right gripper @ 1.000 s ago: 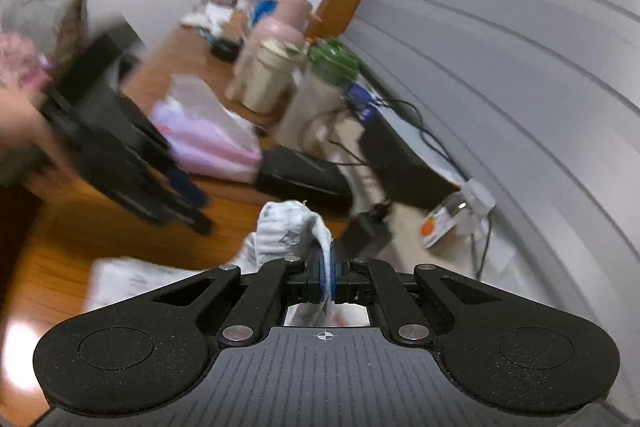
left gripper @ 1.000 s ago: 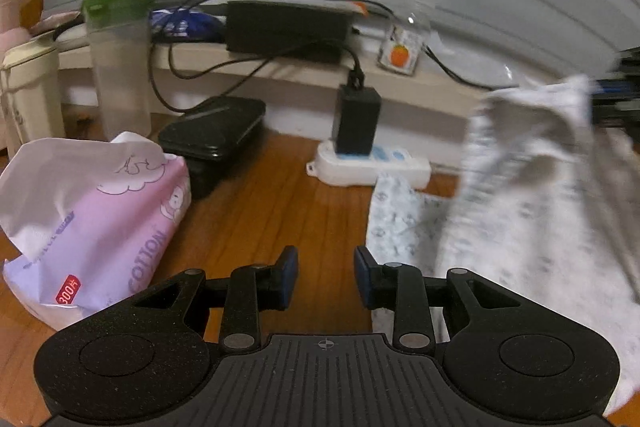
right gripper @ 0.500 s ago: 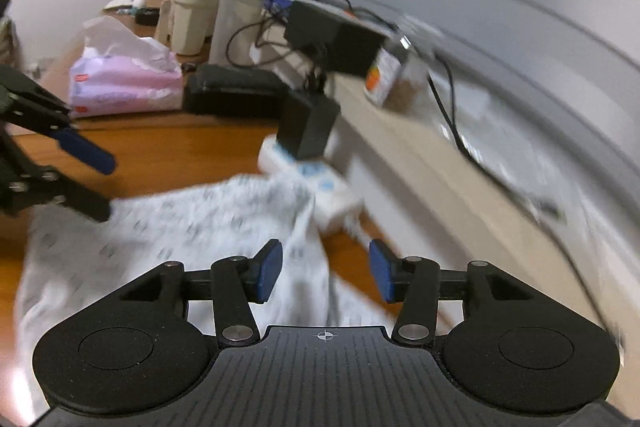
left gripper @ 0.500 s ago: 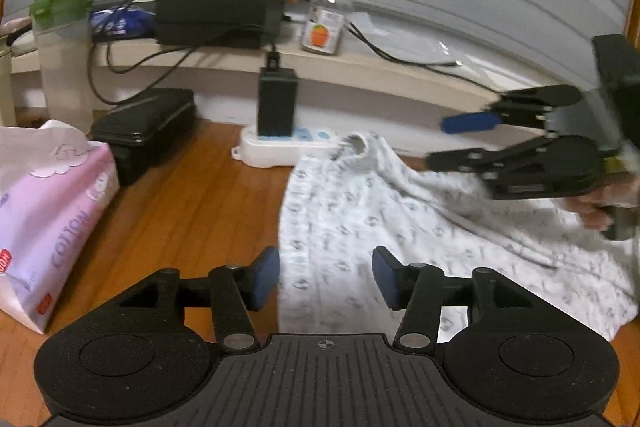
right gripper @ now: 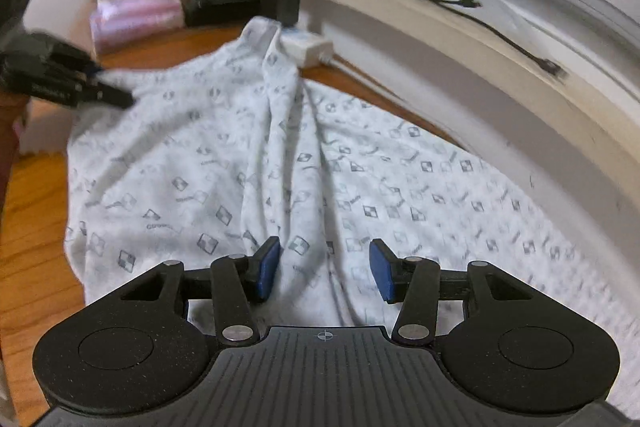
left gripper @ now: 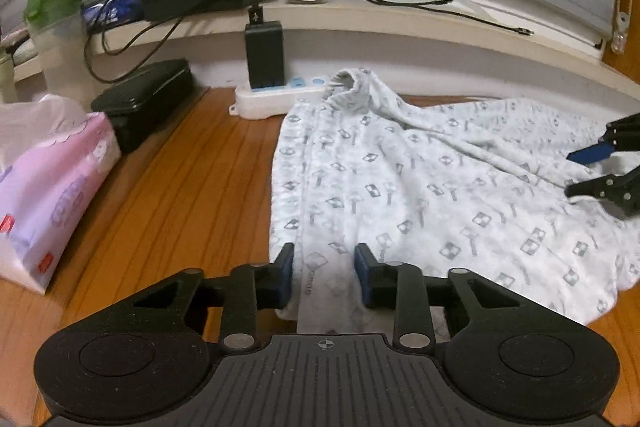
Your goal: Fold clothes
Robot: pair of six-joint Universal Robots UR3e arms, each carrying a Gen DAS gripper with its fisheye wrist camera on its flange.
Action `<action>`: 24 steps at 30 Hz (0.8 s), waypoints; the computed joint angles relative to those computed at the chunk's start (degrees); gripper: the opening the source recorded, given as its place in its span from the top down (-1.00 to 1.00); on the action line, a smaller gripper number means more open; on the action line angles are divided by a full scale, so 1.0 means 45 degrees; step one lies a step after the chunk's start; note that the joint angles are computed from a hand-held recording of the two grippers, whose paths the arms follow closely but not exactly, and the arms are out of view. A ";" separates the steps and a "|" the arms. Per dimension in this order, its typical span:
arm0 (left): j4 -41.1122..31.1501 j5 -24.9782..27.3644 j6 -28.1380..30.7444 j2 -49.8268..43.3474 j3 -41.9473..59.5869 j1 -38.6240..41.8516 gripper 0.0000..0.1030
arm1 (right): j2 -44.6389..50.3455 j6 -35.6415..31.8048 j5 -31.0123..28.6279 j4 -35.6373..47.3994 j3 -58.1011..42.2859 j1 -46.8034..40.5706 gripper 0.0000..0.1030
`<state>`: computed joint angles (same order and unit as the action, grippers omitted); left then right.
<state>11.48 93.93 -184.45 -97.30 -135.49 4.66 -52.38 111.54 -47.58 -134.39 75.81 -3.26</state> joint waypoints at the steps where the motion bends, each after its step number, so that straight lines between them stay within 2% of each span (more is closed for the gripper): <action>1: 0.0052 -0.0048 0.0037 0.0289 -0.0344 -0.0002 0.38 | -0.0095 -0.0207 0.0287 0.0291 0.0173 -0.0215 0.06; 5: -0.0288 -0.0155 0.0111 0.1310 -0.1170 -0.0042 0.38 | -0.0111 -0.0742 0.1245 0.0158 0.0886 -0.0737 0.03; 9: -0.1070 0.0683 0.0173 0.1043 -0.0034 -0.0456 0.33 | 0.0310 -0.0688 0.1964 0.0336 0.0760 -0.0958 0.02; 10: -0.1094 0.0805 0.0232 0.0769 0.0430 -0.0486 0.31 | 0.0370 -0.0652 0.2000 0.0613 0.0567 -0.0967 0.02; 12: -0.1166 0.0890 0.0423 0.0091 0.1547 -0.0453 -0.07 | 0.0406 -0.0665 0.2075 0.0741 0.0483 -0.0995 0.02; 13: -0.1195 0.0807 0.0620 -0.0345 0.2163 -0.0362 -0.15 | 0.0372 -0.0656 0.2109 0.0641 0.0588 -0.1011 0.02; 19: -0.2131 0.0484 0.1180 -0.3463 0.6281 0.0015 -0.20 | 0.0095 -0.0644 0.2360 -0.0457 0.1507 -0.1142 0.02; 20: -0.2348 0.0492 0.1220 -0.3932 0.6881 0.0041 -0.16 | 0.0106 -0.0561 0.2430 -0.0494 0.1507 -0.1175 0.02; 22: -0.2514 0.0238 0.1307 -0.4481 0.7516 0.0186 0.16 | 0.0136 -0.0385 0.2571 -0.0568 0.1494 -0.1240 0.02; 23: -0.2576 0.0078 0.1285 -0.4574 0.7625 0.0290 0.78 | 0.0131 -0.0414 0.2646 -0.0470 0.1457 -0.1276 0.02; 24: -0.2580 -0.0072 0.1179 -0.4406 0.7473 0.0430 0.80 | 0.0122 -0.0457 0.2722 -0.0355 0.1418 -0.1315 0.05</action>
<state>-0.13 93.61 -179.14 -117.12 -101.86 6.60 -51.83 109.49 -35.33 -135.99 82.19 -9.18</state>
